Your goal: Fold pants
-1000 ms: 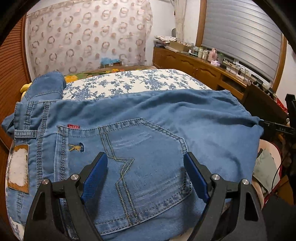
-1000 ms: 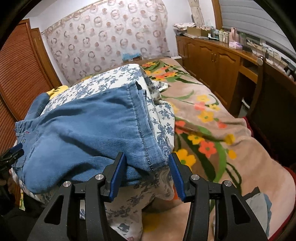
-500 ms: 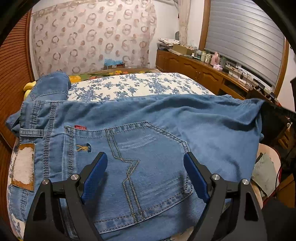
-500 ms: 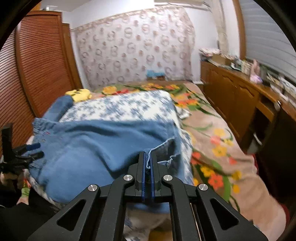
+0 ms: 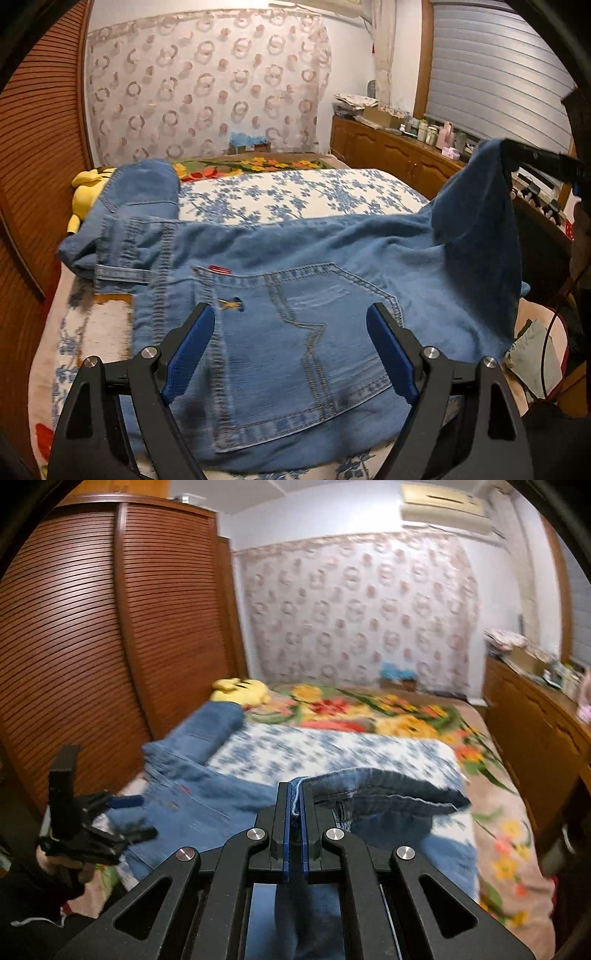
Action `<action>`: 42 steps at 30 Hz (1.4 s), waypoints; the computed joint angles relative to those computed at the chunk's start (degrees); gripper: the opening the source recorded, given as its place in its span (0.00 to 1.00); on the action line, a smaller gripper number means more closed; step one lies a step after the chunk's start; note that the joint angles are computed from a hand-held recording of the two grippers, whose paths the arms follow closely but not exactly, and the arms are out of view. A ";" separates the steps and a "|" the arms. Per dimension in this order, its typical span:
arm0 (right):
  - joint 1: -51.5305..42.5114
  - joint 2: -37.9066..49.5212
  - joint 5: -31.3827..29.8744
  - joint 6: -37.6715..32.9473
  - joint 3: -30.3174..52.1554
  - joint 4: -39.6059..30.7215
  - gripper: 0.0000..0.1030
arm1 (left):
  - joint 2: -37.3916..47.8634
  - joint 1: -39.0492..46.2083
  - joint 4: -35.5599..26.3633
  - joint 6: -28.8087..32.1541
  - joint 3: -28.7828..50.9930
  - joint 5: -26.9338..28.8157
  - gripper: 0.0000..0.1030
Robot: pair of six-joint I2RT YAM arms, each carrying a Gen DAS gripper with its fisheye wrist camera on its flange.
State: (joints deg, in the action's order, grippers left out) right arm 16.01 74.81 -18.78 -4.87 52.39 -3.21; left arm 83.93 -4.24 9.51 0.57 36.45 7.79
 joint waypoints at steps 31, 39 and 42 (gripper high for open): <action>0.67 29.62 -4.94 -7.20 29.78 -8.59 0.37 | -0.28 8.54 2.74 0.56 -3.45 4.43 0.82; -2.08 32.59 -0.03 -8.71 30.15 -9.53 0.37 | 2.71 4.62 2.54 0.40 -1.29 4.18 0.82; -1.21 33.71 1.84 -8.11 29.54 -10.36 0.37 | 3.82 3.72 2.59 0.83 -0.62 4.38 0.82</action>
State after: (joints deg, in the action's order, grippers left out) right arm 14.80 108.51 -16.94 -12.97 81.93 -13.58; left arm 87.75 -0.52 12.10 1.40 35.83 12.17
